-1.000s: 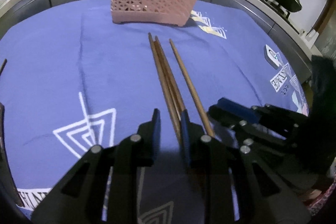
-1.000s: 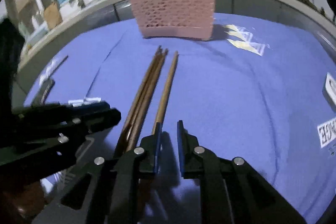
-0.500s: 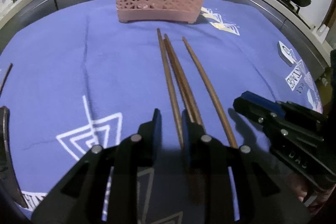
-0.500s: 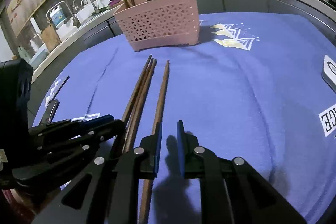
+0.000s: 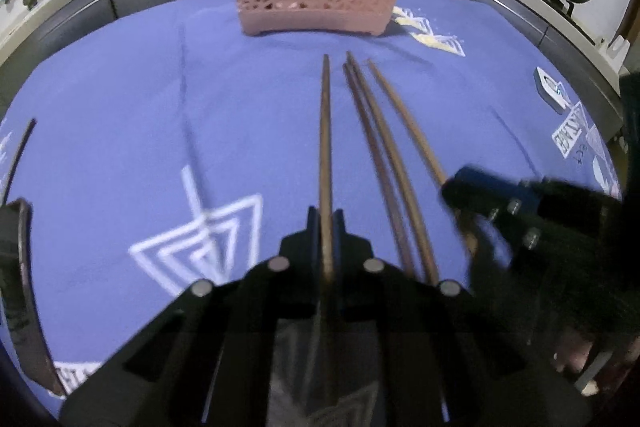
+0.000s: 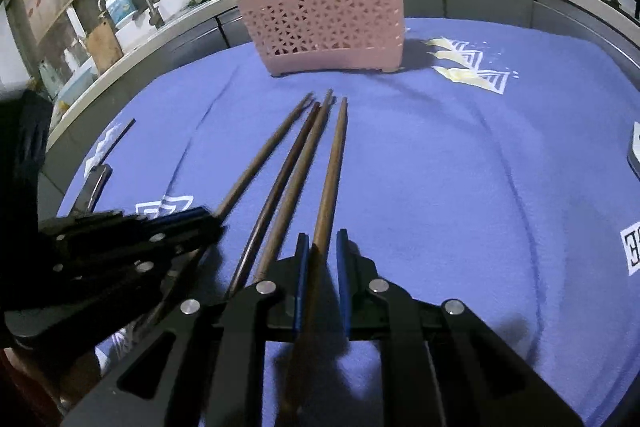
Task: Organize utensils
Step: 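Lower the right tool and close its fingers on one chopstick, then carry the chopstick in the right tool and release it into the caddy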
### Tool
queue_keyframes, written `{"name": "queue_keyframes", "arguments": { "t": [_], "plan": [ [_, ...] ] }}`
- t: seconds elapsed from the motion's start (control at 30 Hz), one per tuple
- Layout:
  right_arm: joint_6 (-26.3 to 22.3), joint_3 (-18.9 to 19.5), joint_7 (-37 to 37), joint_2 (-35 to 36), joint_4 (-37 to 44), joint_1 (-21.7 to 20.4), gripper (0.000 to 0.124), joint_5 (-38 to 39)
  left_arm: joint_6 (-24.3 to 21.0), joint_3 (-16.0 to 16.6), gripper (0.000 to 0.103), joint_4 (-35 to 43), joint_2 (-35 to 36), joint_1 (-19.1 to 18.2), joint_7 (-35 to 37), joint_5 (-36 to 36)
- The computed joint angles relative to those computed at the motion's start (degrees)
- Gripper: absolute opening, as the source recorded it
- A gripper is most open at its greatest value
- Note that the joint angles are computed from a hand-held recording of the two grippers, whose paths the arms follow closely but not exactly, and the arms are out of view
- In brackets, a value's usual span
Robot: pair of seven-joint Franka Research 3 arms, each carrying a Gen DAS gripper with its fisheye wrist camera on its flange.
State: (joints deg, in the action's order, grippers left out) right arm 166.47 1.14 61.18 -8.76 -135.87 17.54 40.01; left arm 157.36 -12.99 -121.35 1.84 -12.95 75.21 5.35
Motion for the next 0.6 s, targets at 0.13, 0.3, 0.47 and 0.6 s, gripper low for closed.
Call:
{"name": "queue_keyframes", "arguments": {
  "t": [0.13,0.3,0.47,0.6],
  "plan": [
    [-4.89,-1.21,-1.87,-2.17,-1.11,-0.41,0.011,-0.38,-0.07,0.86,0.007,-5.53,-4.89,0.10,6.23,-7.39],
    [-8.39,-0.36,0.98,-1.48,0.88,-2.53,0.018,-5.48,-2.88,2.03,0.020,-4.35,-5.03,-0.34,11.32,-12.37],
    [-10.41,-0.19,3.66,4.39,8.31,-3.39,0.028,-6.66,-3.60,1.24,0.020,3.87,1.89,0.83,8.03,-6.28],
    [-12.61,0.32,6.42,10.68,16.15,-4.65,0.036,-8.85,-4.98,0.95,0.020,10.27,6.74,1.12,5.26,-1.69]
  ]
}}
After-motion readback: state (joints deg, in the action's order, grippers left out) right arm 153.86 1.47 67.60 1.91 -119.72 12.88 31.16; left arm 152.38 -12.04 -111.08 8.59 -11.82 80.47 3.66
